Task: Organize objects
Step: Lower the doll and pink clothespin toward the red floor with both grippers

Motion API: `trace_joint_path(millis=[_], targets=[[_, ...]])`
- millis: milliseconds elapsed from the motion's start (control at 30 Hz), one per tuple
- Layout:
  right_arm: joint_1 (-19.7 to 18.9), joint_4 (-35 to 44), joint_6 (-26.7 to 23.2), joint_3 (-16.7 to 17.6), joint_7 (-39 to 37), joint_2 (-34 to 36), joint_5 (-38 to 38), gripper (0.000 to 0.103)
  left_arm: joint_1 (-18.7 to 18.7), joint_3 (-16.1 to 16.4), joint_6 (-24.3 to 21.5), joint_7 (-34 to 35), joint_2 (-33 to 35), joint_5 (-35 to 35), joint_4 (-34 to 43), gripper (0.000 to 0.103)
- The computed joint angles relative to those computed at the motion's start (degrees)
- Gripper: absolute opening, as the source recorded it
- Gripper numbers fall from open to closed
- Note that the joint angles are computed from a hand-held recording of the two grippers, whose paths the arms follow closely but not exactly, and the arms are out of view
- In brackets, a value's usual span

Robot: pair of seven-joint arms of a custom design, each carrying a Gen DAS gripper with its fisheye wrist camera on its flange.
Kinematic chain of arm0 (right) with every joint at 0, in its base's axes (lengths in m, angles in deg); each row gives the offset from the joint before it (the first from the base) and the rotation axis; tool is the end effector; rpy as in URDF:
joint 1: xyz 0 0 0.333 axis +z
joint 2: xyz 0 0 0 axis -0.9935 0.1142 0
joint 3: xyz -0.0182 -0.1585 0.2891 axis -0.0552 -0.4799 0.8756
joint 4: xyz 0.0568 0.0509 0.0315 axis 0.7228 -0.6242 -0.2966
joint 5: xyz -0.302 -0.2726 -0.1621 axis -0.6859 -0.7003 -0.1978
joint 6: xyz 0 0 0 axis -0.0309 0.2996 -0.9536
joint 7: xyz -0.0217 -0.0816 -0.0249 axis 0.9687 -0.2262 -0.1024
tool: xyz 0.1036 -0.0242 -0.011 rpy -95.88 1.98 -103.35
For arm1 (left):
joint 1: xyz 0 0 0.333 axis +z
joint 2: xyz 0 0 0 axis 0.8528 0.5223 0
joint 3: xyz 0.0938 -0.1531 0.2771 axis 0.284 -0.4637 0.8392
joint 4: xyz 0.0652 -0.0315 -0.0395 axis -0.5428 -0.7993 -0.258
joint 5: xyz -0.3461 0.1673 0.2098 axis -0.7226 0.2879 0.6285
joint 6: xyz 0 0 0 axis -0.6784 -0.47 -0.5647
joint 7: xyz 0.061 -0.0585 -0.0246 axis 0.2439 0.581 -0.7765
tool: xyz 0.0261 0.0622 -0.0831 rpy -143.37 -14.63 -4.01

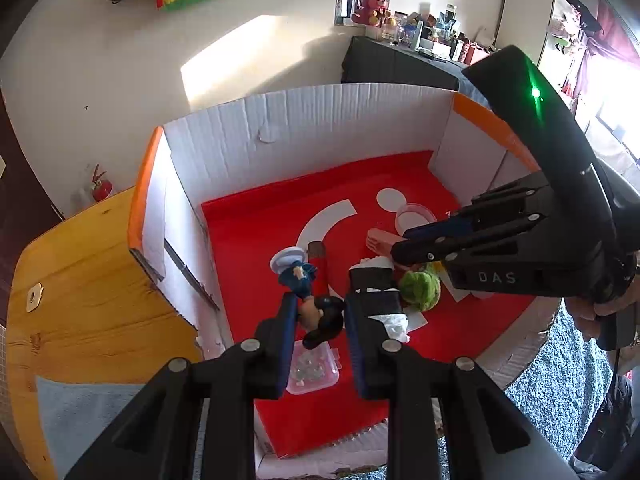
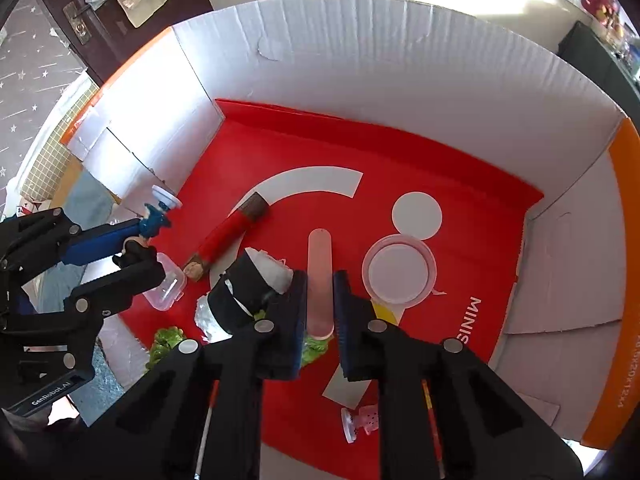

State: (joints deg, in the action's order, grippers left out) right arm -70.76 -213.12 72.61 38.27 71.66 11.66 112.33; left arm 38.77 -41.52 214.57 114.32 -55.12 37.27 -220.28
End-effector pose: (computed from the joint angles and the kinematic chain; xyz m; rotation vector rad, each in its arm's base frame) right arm 0.5005 0.1242 0.4707 -2.3204 1.3340 -0.0127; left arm 0.4162 -0.2830 0.4912 -1.6226 2.1400 -0.7223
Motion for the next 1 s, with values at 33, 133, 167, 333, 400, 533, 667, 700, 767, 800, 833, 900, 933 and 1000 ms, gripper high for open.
trace_joint_path(millis=[33,133,167,333,400,533,667,700,767,800,833,900,933,1000], targets=[[0.0,-0.05,0.02,-0.01,0.11,-0.2,0.07,0.013,-0.02,0.03,-0.04,0.03,-0.05,0.0,-0.01,0.025],[0.04,-0.24,-0.43,-0.64,-0.46,-0.66,1.5,0.012,0.14,-0.09,-0.07,-0.2,0.24,0.22,0.23,0.025],[0.03,-0.05,-0.29,-0.63,-0.44,-0.63,1.72,0.012,0.41,-0.32,-0.21,-0.61,0.52,0.56,0.49,0.025],[0.05,1.55,-0.01,-0.85,-0.07,0.51,3.32,0.012,1.2,-0.84,-1.94,-1.91,2.79,1.71,2.8,0.025],[-0.02,2.44,-0.19,-0.94,0.19,1.22,3.97,0.013,1.43,-0.69,-2.68,-2.23,4.54,1.51,4.32,0.025],[0.08,5.45,-0.62,-1.05,0.92,3.64,6.22,0.012,1.67,-0.22,-3.15,-2.27,6.96,0.49,6.29,0.025],[-0.22,9.36,-1.02,-0.77,1.95,7.81,8.47,0.012,2.36,-0.28,-3.99,-2.91,8.7,0.66,7.79,0.025],[-0.27,10.0,-1.28,-0.72,2.13,8.59,9.05,0.013,2.39,-0.2,-4.21,-2.85,8.92,0.4,7.93,0.025],[-0.59,10.85,-2.26,-0.86,2.09,9.55,10.42,0.013,2.73,-0.24,-4.52,-3.29,9.37,0.55,8.09,0.025],[-0.69,11.31,-2.54,-0.78,2.25,10.18,10.94,0.013,2.75,-0.19,-4.58,-3.27,9.49,0.37,8.09,0.025],[-0.91,11.81,-3.31,-0.86,2.51,10.66,11.54,0.013,2.72,-0.16,-4.67,-3.16,9.71,0.13,8.19,0.025],[-1.33,12.53,-4.47,-0.98,2.7,11.47,12.83,0.013,2.77,-0.33,-4.78,-3.31,9.96,0.25,8.26,0.025],[-1.57,12.69,-4.8,-0.97,2.85,11.74,13.14,0.013,2.85,-0.46,-4.98,-3.49,10.08,0.57,8.38,0.025],[-1.84,12.8,-4.58,-0.67,3.88,12.14,12.97,0.013,3.01,-0.67,-5.21,-4.15,10.31,1.09,8.59,0.025]])
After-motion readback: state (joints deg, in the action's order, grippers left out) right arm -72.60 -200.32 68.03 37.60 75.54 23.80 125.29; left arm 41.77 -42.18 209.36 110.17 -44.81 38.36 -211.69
